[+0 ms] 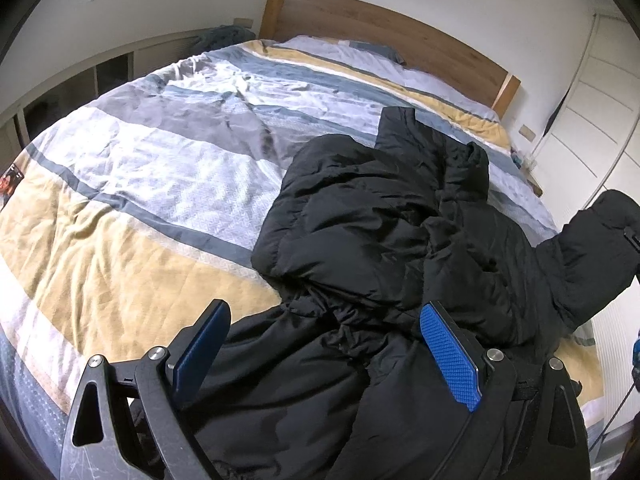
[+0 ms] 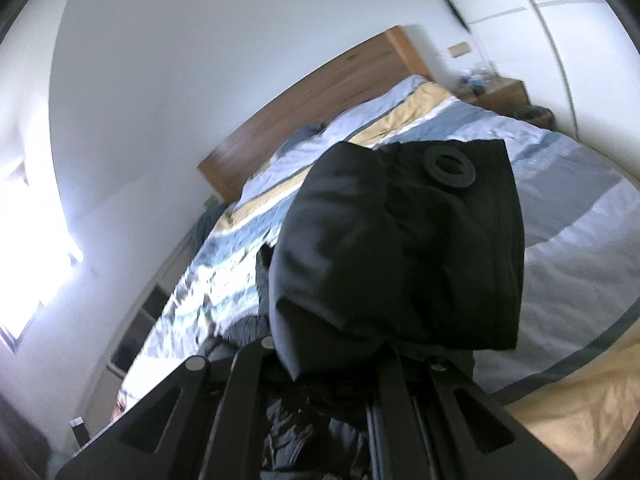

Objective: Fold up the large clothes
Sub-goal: 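Lift the sleeve cuff with the right gripper toward the coat body, then lay the sleeve onto the coat body and open the right gripper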

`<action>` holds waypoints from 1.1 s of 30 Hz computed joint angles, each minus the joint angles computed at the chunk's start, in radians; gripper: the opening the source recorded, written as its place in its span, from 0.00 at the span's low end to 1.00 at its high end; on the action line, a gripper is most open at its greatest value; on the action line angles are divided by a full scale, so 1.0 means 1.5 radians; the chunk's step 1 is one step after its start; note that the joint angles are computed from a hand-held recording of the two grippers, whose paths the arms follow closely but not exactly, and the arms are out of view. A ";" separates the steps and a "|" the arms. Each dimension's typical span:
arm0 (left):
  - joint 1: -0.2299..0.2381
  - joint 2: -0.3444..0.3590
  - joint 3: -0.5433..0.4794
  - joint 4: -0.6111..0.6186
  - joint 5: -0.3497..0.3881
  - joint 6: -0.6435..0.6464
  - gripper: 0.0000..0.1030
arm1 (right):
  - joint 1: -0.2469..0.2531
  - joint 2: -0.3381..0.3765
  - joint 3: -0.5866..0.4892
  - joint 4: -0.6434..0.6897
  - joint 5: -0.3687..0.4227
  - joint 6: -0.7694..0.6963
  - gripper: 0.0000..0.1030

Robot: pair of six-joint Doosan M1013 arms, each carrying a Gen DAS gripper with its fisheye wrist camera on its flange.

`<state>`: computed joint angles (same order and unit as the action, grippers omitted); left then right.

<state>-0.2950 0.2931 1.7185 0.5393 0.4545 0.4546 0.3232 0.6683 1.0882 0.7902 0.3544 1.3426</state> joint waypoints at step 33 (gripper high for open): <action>0.002 -0.025 0.024 0.020 0.000 -0.035 0.92 | 0.119 0.061 -0.046 -0.420 0.208 0.098 0.13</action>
